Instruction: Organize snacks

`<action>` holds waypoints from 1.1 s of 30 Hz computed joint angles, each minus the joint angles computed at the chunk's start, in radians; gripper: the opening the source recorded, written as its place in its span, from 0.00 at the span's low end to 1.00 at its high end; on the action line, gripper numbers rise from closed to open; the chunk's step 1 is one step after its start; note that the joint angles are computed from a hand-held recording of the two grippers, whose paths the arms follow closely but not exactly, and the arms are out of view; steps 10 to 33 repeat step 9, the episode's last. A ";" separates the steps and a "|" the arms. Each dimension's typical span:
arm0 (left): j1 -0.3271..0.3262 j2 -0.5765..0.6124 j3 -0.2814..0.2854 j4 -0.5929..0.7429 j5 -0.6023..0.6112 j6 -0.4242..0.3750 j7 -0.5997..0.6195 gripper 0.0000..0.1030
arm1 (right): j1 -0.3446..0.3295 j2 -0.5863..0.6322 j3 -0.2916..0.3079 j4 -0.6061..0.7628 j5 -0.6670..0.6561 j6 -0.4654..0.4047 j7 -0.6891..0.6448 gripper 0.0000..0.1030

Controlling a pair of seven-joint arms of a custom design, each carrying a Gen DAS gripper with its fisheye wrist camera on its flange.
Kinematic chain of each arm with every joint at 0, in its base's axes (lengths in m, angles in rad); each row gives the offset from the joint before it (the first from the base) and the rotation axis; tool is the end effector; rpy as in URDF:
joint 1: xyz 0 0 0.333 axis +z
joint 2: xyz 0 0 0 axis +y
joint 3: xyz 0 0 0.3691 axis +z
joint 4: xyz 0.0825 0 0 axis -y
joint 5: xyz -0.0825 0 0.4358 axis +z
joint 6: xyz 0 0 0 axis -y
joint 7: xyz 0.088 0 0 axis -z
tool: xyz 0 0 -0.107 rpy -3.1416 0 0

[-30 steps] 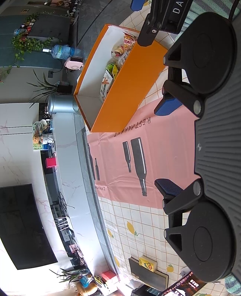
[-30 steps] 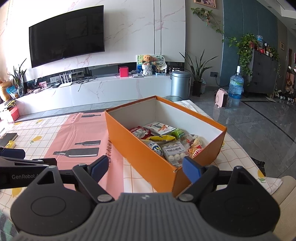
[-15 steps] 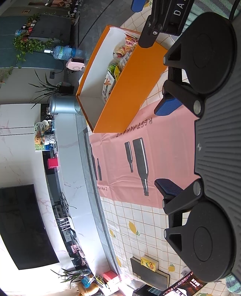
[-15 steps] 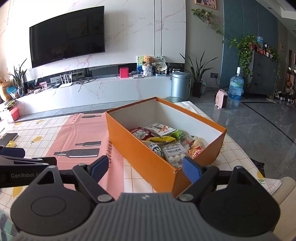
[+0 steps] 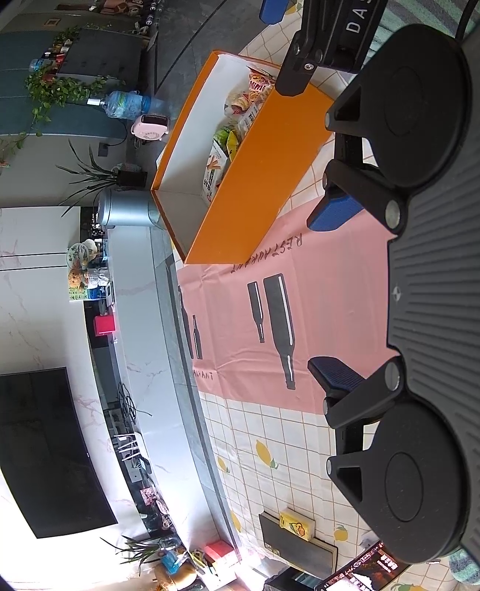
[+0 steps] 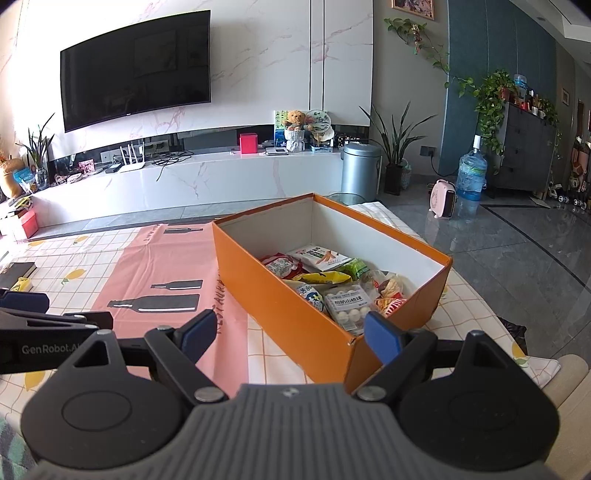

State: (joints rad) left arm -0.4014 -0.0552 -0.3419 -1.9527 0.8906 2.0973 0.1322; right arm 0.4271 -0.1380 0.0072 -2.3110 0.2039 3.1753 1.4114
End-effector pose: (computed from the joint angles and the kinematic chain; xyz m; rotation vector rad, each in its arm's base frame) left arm 0.4756 -0.3917 0.5726 -1.8965 1.3995 -0.5249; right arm 0.5278 0.2246 0.5461 -1.8341 1.2336 -0.6357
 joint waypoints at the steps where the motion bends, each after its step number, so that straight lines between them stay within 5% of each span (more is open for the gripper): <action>1: 0.000 -0.001 0.000 0.000 0.000 0.001 0.002 0.88 | 0.000 0.000 0.000 0.000 0.001 0.000 0.000 0.82; 33: 0.005 -0.020 -0.004 -0.013 0.005 0.021 -0.004 0.88 | -0.002 -0.012 0.000 -0.006 -0.005 0.002 0.005 0.82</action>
